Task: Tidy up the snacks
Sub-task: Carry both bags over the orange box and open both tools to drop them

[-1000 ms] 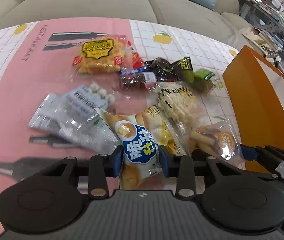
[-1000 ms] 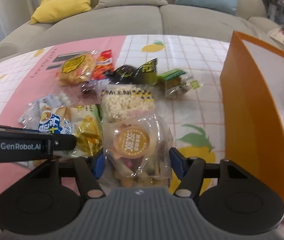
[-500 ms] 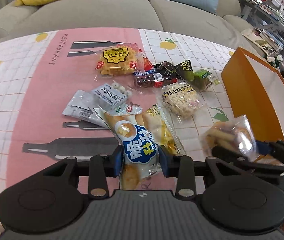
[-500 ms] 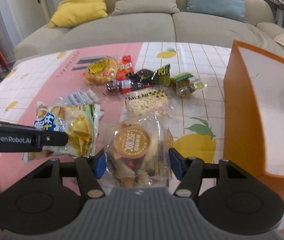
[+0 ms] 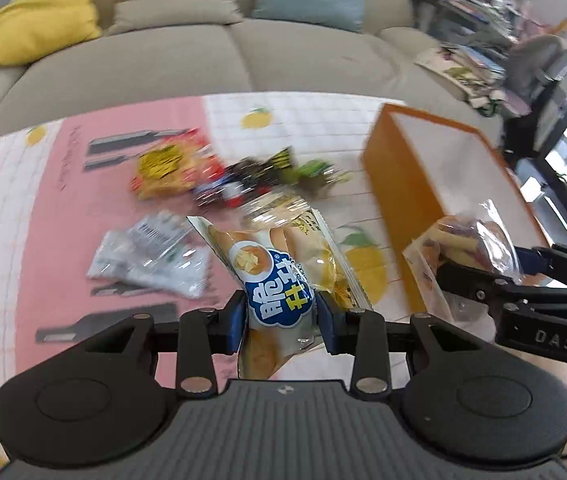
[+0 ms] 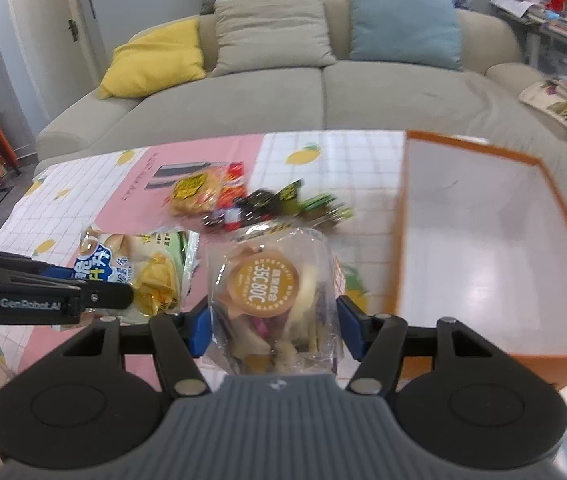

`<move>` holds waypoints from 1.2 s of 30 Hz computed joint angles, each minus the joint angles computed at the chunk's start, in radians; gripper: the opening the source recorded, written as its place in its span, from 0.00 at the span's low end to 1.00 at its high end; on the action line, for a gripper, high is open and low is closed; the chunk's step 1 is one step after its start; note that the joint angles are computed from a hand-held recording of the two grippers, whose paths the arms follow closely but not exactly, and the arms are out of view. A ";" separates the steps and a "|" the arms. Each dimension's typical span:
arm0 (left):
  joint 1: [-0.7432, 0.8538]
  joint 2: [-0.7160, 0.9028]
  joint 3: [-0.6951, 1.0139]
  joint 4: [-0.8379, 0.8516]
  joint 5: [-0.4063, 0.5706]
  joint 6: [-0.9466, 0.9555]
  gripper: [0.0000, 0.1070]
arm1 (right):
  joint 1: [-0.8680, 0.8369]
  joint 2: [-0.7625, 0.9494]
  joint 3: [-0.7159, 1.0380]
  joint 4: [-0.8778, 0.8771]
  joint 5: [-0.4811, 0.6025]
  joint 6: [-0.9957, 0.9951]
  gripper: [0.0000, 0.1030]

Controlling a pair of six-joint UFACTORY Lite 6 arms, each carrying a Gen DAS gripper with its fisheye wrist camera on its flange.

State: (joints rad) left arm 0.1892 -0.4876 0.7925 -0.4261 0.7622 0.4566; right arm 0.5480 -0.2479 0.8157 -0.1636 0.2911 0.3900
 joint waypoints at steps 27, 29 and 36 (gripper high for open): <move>-0.637 1.010 1.064 0.236 0.181 -0.016 0.39 | -0.762 0.614 0.743 0.540 0.640 -1.111 0.60; -0.655 1.077 1.143 0.269 0.233 0.005 0.39 | -0.768 0.674 0.787 0.523 0.663 -1.107 0.60; -0.733 1.263 1.345 0.394 0.338 0.109 0.39 | -0.718 0.814 0.914 0.425 0.727 -1.182 0.60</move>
